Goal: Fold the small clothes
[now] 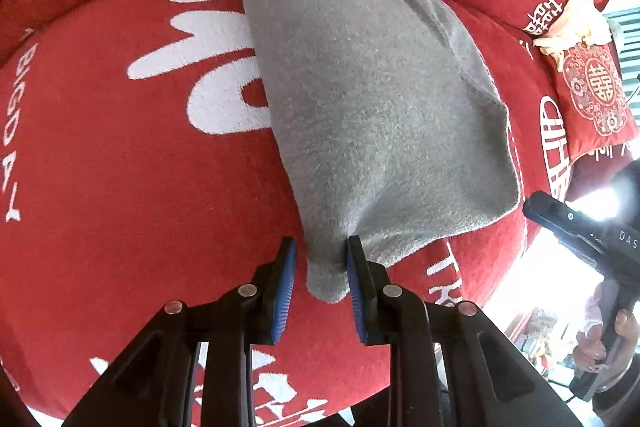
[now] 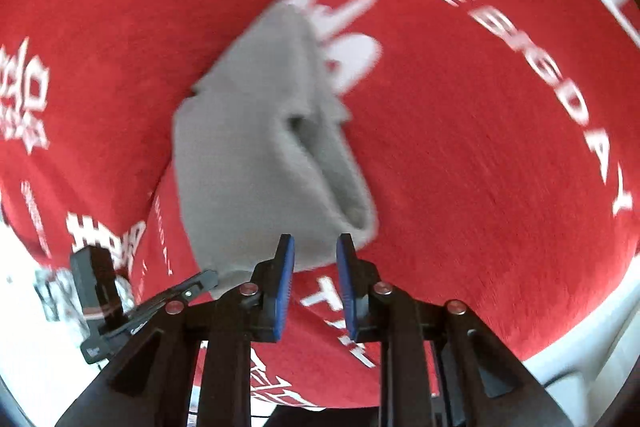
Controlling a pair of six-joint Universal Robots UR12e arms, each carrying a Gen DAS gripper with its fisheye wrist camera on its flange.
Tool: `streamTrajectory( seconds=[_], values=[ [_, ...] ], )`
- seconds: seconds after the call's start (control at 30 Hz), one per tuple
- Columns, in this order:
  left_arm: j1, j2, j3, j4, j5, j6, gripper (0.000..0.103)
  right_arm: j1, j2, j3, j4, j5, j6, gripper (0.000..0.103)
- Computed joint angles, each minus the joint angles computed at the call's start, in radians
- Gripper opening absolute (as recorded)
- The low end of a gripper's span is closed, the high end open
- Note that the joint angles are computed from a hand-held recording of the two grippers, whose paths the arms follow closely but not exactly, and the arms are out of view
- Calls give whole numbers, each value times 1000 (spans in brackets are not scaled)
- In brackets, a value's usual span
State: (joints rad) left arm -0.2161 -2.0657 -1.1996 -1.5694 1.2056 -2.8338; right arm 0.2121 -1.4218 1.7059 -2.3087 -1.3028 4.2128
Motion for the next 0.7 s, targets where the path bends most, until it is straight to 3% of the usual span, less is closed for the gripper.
streamTrajectory(
  seconds=[0.07,0.2,0.3,0.4,0.5,0.7],
  values=[
    [-4,4,-1,7,15,-12,26,1,21,-27,63,-10,-43,24],
    [-7,17,-7,30,63,-33,26,-10,43,-18,130,3,-19,23],
    [-4,27,-17,48,81,-44,26,-16,32,10,94,6,54,19],
    [2,31,-22,47,90,-49,26,-14,12,21,93,8,78,24],
    [6,37,-29,49,110,-53,26,-5,-3,15,123,-8,71,38],
    [2,53,-43,75,142,-37,26,20,-10,3,114,-23,95,43]
  ],
)
